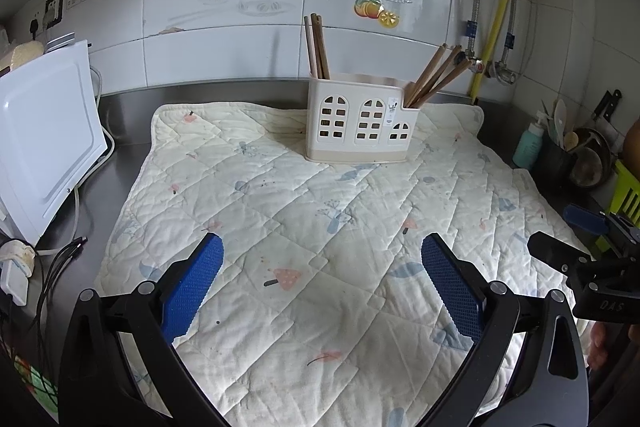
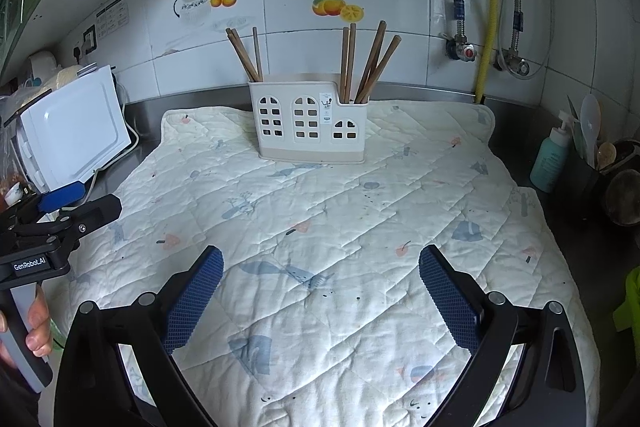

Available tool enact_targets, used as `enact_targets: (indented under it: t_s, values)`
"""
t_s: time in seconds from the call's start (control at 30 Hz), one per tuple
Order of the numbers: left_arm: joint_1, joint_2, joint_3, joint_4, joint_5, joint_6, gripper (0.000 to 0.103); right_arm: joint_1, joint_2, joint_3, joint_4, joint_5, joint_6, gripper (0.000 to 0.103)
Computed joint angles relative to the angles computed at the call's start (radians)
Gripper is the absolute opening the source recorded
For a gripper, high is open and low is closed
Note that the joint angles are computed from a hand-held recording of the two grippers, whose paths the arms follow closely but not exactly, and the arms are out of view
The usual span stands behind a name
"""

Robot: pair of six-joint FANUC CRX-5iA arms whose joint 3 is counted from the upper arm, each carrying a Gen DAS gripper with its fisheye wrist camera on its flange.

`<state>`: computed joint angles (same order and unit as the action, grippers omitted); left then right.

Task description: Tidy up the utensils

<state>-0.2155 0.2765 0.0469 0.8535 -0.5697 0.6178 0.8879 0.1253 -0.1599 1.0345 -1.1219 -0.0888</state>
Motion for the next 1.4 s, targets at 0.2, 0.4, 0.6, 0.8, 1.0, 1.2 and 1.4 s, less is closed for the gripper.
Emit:
enact_targets:
  t_s: [0.2,0.4,0.6,0.8,1.0,1.2,1.4]
  values:
    - [0.001,0.0,0.002,-0.014,-0.003,0.015,0.098,-0.001,0.0,0.001,-0.001,0.002,0.001,0.095]
    - [0.002,0.001,0.003,-0.014,-0.003,0.017,0.098,-0.001,0.003,0.001,-0.006,0.003,0.004,0.095]
    - [0.002,0.004,0.004,-0.015,-0.005,0.019,0.098,-0.001,0.006,0.004,-0.01,0.006,0.013,0.095]
    - [0.001,0.002,-0.001,-0.016,0.003,0.023,0.098,-0.001,0.007,0.005,-0.009,0.004,0.01,0.096]
    - [0.001,0.002,-0.002,-0.014,0.004,0.023,0.098,0.001,0.009,0.006,-0.012,0.005,0.017,0.096]
    - [-0.003,-0.007,-0.021,0.018,0.026,-0.009,0.098,0.001,0.007,0.001,-0.008,0.007,0.009,0.096]
    - [-0.003,-0.008,-0.024,0.025,0.026,-0.019,0.098,0.0,0.004,-0.002,-0.013,0.008,0.009,0.096]
